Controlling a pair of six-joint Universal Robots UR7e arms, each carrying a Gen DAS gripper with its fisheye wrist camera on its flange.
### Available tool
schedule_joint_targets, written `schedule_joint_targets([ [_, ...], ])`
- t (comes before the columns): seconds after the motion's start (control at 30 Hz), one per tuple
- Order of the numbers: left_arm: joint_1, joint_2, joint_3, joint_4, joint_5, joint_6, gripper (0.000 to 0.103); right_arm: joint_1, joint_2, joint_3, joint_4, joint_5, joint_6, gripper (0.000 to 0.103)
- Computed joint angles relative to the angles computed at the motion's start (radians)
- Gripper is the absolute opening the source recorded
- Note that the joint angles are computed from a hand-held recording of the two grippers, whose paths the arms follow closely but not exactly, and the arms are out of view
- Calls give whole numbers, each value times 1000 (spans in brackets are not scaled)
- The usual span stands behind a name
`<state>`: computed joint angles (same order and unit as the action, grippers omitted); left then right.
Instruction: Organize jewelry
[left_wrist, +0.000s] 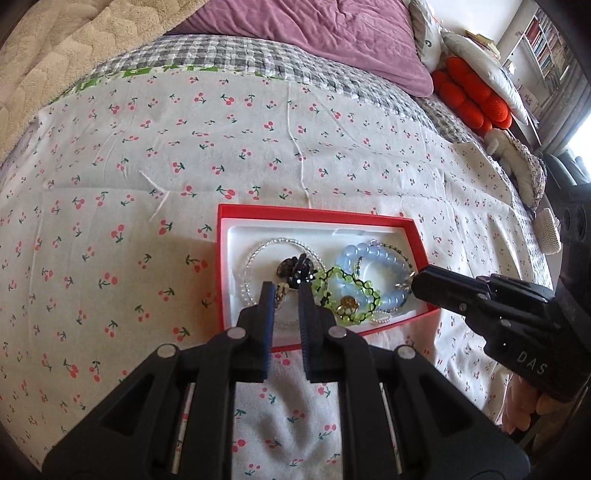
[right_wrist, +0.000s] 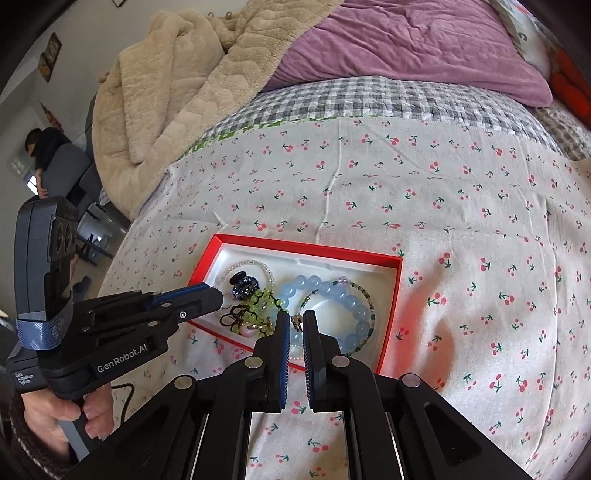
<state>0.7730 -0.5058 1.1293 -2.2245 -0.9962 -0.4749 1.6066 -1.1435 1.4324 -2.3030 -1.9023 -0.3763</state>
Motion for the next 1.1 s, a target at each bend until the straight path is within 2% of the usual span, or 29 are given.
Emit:
schedule_joint_targets([
  [0.03, 0, 2, -3, 0, 1, -1, 18, -3, 3, -4, -1, 4, 0, 12],
  [0.1, -3, 2, -3, -3, 8, -7, 37, -6, 8, -17, 13, 6, 5, 16],
  [0.23, -19, -7, 4, 15, 45, -18, 48, -6, 2, -24, 36, -9, 0, 16],
  [0.3, -29, -20, 25, 13, 60, -29, 61, -4, -12, -12, 34, -20, -6, 16],
  [0.4, -47, -38, 54, 45, 99, -65, 71, 2, -34, 14, 27, -40, -23, 20],
  [0.43, -53, -43, 64, 59, 115, -77, 74, 5, -43, 25, 25, -51, -30, 25],
  [0.5, -66, -52, 81, 95, 145, -108, 81, 11, -61, 51, 21, -76, -37, 48],
  [0.53, -71, -58, 89, 120, 156, -132, 81, 14, -72, 67, 17, -87, -35, 73],
  [0.57, -76, -64, 99, 139, 164, -155, 82, 17, -82, 83, 6, -96, -31, 78],
  [0.63, -85, -78, 125, 156, 175, -187, 84, 22, -103, 111, -7, -109, -26, 78],
  [0.7, -94, -92, 153, 159, 181, -204, 96, 27, -120, 130, 1, -126, -16, 83],
  [0.73, -98, -100, 169, 154, 182, -210, 100, 30, -129, 144, -4, -140, -16, 89],
  [0.8, -107, -116, 198, 152, 190, -225, 103, 36, -148, 180, -44, -166, -34, 101],
  [0.83, -111, -122, 208, 160, 196, -237, 103, 42, -154, 197, -62, -193, -44, 103],
  [0.97, -126, -141, 243, 191, 228, -288, 102, 59, -167, 246, -106, -292, -57, 103],
  [1.1, -143, -148, 264, 212, 262, -316, 103, 62, -173, 263, -101, -328, -56, 103],
])
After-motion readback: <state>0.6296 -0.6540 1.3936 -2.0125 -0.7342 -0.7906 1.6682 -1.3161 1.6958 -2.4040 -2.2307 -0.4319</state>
